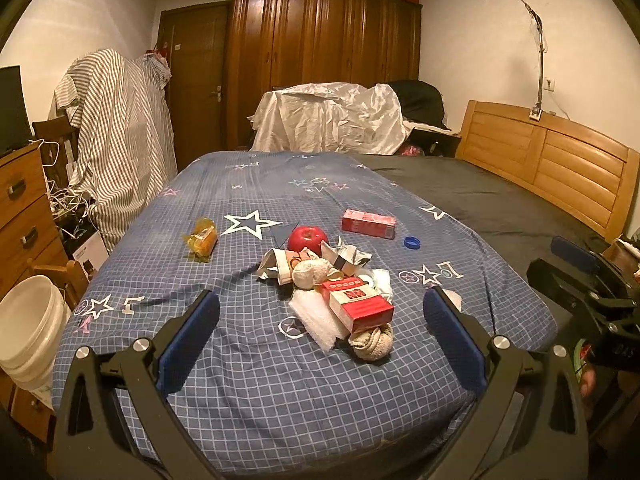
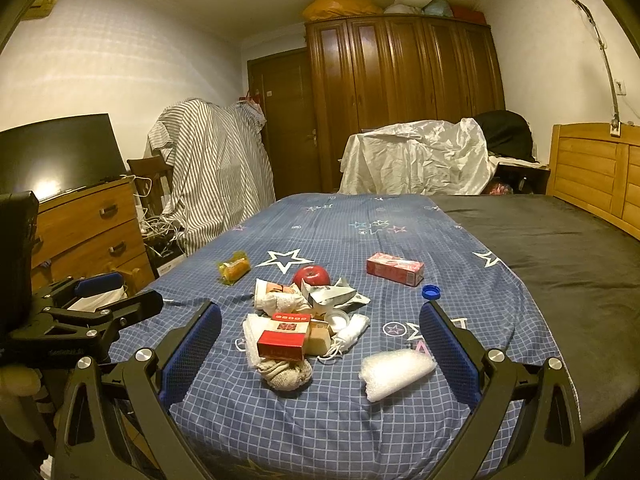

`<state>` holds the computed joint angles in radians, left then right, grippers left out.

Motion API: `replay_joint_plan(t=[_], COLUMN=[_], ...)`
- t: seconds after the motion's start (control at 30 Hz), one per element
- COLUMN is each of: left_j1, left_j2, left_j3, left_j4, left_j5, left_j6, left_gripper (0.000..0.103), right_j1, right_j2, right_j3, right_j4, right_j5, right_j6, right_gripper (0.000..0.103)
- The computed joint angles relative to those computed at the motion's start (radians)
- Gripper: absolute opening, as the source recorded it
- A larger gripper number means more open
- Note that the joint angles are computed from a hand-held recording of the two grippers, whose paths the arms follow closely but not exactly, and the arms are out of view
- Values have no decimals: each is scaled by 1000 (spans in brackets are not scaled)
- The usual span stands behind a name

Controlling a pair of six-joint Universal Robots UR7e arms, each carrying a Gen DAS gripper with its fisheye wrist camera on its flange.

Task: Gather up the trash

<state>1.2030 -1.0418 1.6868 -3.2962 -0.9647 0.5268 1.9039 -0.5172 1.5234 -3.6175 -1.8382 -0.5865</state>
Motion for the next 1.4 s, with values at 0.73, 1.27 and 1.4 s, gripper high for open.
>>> replay_joint_plan(t=[0.73, 1.27, 1.4], left_j1=[3, 8, 9], left_j2=[1, 2, 3], left_j3=[-8, -17, -17], left_j4=[-2, 12, 17], left_j5=[10, 12, 12], left_j6=[0, -7, -10], left_gripper=[98, 98, 98], right_j1=[-1, 2, 1], right_j2=[1, 16, 18], right_j3=[-4, -25, -28], right_j4=[2, 26, 32], right_j5=[2, 2, 0], right_j6=[0, -2, 3], right_gripper=[99, 99, 99])
